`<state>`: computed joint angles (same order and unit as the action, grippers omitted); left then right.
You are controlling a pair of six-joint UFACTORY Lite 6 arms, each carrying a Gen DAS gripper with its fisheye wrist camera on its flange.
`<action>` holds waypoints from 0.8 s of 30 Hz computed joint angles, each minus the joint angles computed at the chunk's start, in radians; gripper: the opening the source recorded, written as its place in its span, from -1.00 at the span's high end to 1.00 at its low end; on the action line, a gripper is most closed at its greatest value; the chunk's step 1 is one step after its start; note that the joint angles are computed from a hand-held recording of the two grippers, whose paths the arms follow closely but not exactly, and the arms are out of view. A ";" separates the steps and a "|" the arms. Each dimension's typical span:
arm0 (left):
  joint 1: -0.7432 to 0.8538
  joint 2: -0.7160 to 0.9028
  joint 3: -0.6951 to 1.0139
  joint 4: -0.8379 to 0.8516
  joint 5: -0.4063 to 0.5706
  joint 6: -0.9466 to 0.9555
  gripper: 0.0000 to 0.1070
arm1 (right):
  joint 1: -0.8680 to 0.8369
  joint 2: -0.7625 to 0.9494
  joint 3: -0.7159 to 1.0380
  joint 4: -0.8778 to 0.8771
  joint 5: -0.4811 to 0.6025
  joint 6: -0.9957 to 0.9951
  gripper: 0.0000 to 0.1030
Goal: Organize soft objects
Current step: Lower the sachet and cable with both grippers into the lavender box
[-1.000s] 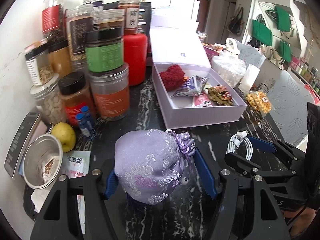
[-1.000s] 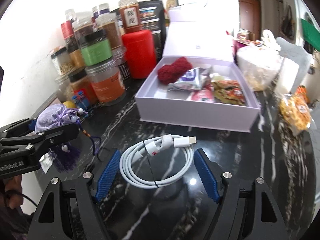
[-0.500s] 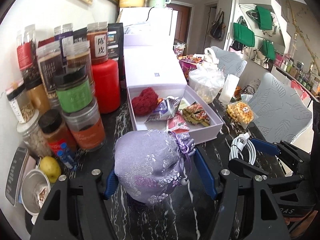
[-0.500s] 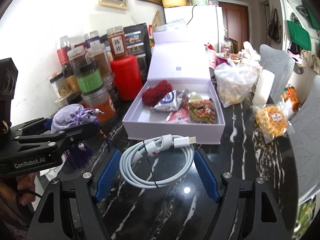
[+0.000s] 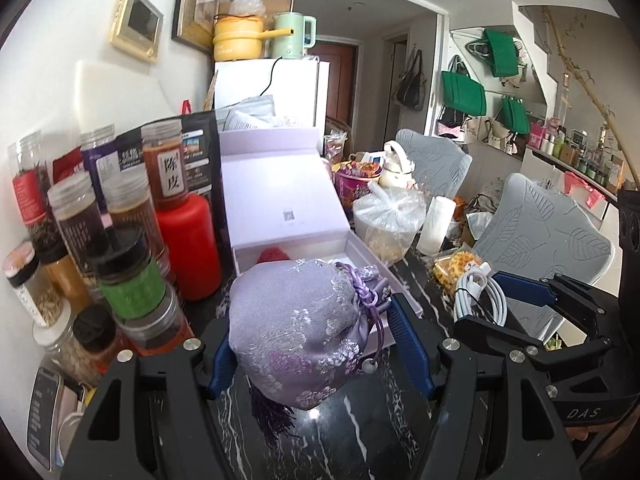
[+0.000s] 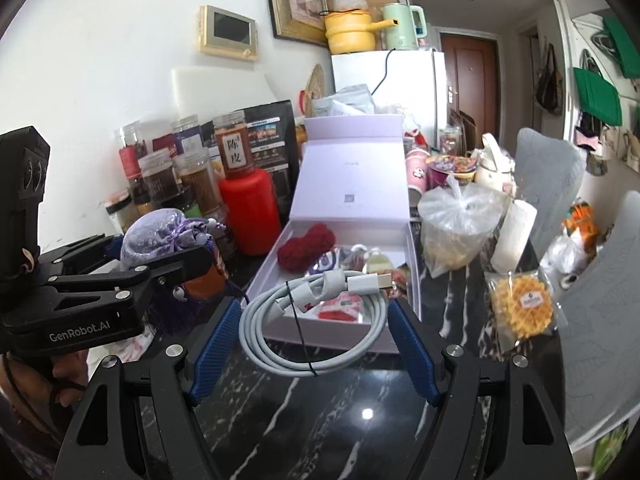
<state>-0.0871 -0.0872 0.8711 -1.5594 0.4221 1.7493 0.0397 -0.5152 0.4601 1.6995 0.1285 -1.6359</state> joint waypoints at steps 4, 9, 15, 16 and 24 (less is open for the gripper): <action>-0.022 0.027 0.063 0.031 0.009 -0.040 -0.26 | -0.046 0.026 0.056 -0.083 0.045 0.056 -0.48; -0.042 0.085 0.161 0.022 0.018 -0.052 -0.26 | -0.095 0.078 0.130 -0.107 0.087 0.057 -0.48; -0.070 0.167 0.283 -0.004 -0.001 -0.031 -0.26 | -0.144 0.175 0.233 -0.078 0.133 -0.001 -0.48; -0.075 0.185 0.306 -0.005 -0.005 -0.030 -0.26 | -0.152 0.200 0.259 -0.071 0.141 -0.012 -0.48; -0.098 0.376 0.545 0.049 -0.032 -0.107 -0.26 | -0.185 0.369 0.426 -0.023 0.171 -0.093 -0.48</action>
